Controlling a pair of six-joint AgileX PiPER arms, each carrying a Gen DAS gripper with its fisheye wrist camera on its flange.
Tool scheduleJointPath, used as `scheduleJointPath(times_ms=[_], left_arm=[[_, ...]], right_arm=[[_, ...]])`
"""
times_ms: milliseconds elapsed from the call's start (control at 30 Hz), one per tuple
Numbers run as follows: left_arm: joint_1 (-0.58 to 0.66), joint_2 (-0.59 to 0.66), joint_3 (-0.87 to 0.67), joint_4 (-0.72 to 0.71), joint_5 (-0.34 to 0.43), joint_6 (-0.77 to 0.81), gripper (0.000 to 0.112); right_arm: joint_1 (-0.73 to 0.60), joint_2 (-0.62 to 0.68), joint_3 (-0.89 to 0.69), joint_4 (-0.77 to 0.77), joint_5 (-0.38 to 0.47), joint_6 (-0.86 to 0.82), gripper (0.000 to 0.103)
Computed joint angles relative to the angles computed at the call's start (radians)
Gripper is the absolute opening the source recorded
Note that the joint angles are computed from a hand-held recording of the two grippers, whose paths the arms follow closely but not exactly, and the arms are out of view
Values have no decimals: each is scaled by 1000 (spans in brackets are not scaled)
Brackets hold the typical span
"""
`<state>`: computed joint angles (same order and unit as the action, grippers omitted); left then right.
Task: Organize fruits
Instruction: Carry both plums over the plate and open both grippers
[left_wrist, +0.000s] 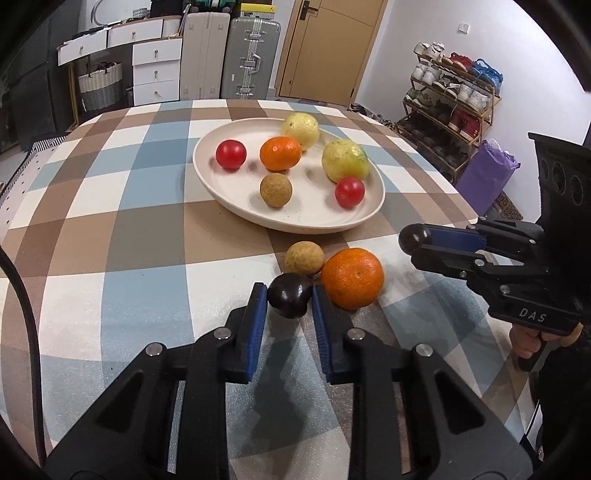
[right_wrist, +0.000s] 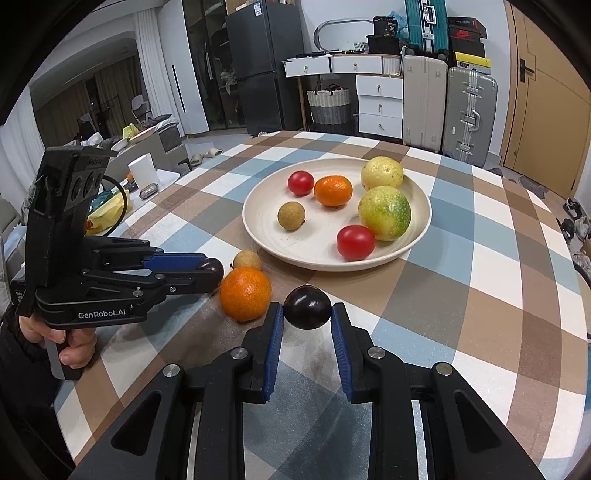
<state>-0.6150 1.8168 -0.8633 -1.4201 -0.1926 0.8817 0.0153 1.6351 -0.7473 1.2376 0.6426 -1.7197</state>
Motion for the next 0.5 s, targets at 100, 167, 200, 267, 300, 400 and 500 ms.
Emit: scheduleJointPath(times_ms=[100, 167, 200, 267, 300, 400, 500], left_arm=[[-11, -30, 13, 6, -25, -11, 22], [-15, -46, 14, -10, -37, 3, 22], [-17, -55, 14, -20, -44, 12, 22], [-21, -70, 13, -31, -60, 28, 22], [-22, -75, 10, -45, -69, 45, 22], [-16, -82, -6, -80, -86, 81, 22], [-3, -80, -22, -88, -81, 93, 22]], right_arm=[[-5, -6, 2, 12, 7, -8, 27], [-9, -11, 1, 16, 12, -9, 27], [-11, -13, 1, 20, 13, -11, 27], [-13, -20, 0, 28, 19, -11, 27], [-15, -25, -2, 31, 21, -8, 27], [-18, -32, -9, 51, 29, -4, 27], [-14, -34, -19, 67, 27, 7, 27]])
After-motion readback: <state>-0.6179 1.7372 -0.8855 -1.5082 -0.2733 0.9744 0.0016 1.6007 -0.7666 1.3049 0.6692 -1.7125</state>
